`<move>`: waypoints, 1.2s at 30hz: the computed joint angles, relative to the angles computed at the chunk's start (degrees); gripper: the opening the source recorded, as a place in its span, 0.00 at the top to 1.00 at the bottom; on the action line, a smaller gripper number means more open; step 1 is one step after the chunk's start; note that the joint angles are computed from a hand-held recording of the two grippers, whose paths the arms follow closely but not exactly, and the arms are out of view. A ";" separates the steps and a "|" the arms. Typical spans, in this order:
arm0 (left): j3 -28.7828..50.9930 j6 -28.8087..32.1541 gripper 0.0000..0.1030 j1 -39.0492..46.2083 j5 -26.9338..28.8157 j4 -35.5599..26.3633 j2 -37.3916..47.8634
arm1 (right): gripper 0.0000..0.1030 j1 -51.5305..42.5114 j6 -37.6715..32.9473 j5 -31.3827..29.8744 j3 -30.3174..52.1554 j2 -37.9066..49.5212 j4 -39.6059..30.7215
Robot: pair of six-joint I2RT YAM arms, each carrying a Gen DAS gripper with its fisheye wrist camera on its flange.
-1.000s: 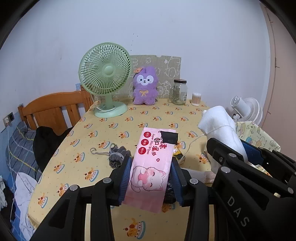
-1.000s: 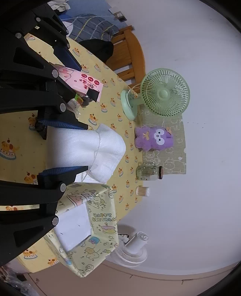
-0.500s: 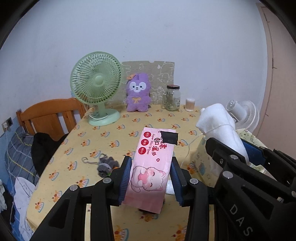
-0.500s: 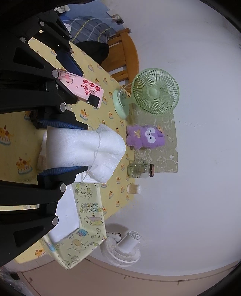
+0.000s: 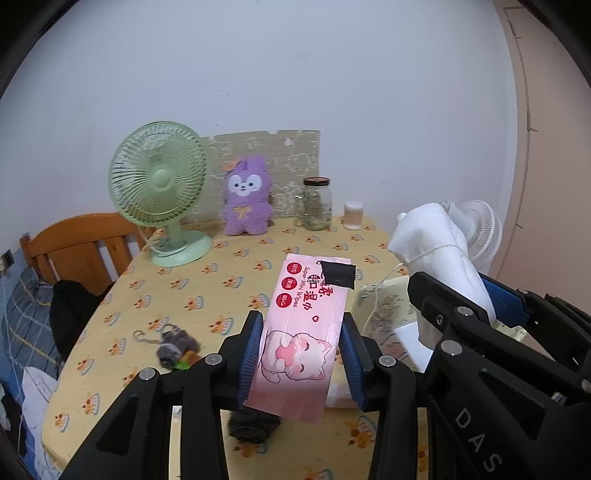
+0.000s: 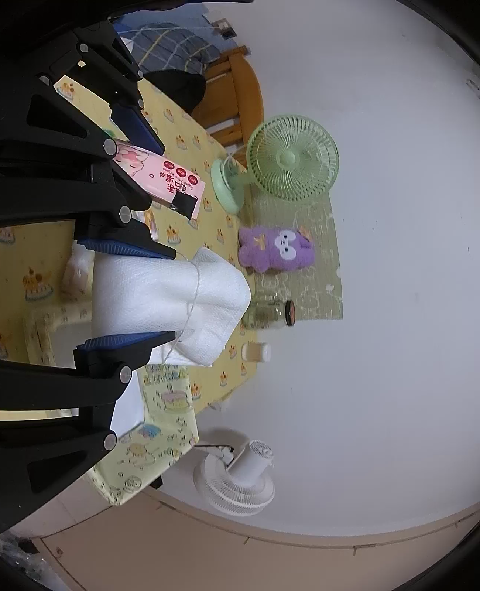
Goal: Organize soft objects
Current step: 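Lift the towel with the right tool while the left tool lifts the wipes toward the box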
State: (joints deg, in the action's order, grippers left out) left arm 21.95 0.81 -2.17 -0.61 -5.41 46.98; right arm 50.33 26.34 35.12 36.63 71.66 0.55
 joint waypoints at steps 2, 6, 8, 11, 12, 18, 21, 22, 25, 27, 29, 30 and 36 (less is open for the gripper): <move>0.32 -0.71 0.59 -2.56 -1.55 1.38 1.62 | 0.62 -1.48 -0.41 -0.62 -0.91 -1.14 0.10; 1.12 -2.17 0.59 -7.96 -4.71 4.27 5.04 | 0.62 -4.85 -1.22 -2.02 -2.68 -3.36 0.26; 1.60 -2.85 0.59 -9.80 -5.41 5.25 6.69 | 0.62 -6.50 -1.72 -2.45 -3.37 -4.12 0.27; 2.65 -4.04 0.59 -12.59 -6.11 7.06 10.08 | 0.62 -8.85 -2.60 -3.26 -3.88 -4.77 0.19; 2.98 -4.38 0.59 -13.42 -6.35 7.55 11.09 | 0.62 -9.92 -3.02 -3.67 -4.18 -5.03 0.20; 5.31 -5.81 0.59 -18.23 -7.83 10.52 17.24 | 0.62 -15.06 -4.54 -5.84 -5.78 -6.20 0.79; 6.36 -6.94 0.59 -20.04 -8.50 12.05 20.24 | 0.62 -17.59 -5.09 -7.01 -6.71 -6.74 1.05; 6.81 -7.08 0.59 -20.62 -8.56 12.40 21.26 | 0.62 -18.42 -5.30 -7.42 -7.00 -6.73 1.31; 8.00 -7.48 0.59 -22.16 -8.70 13.55 24.33 | 0.62 -20.85 -5.88 -8.85 -7.79 -6.63 1.94; 8.74 -7.57 0.59 -22.67 -8.65 14.39 26.47 | 0.62 -22.57 -6.23 -9.95 -8.13 -6.11 2.49; 9.69 -7.76 0.59 -23.20 -8.38 15.18 29.05 | 0.62 -24.33 -6.58 -11.11 -8.40 -5.09 3.21; 10.08 -7.76 0.59 -23.34 -8.12 15.41 30.06 | 0.62 -25.21 -6.74 -11.80 -8.52 -4.55 3.55; 12.53 -7.37 0.59 -24.01 -6.32 17.15 37.22 | 0.62 -29.58 -6.97 -15.34 -8.59 -0.27 5.30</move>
State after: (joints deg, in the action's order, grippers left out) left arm 34.48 -6.56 -26.18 -6.93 11.74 84.20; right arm 20.76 19.37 19.78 28.04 71.40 5.85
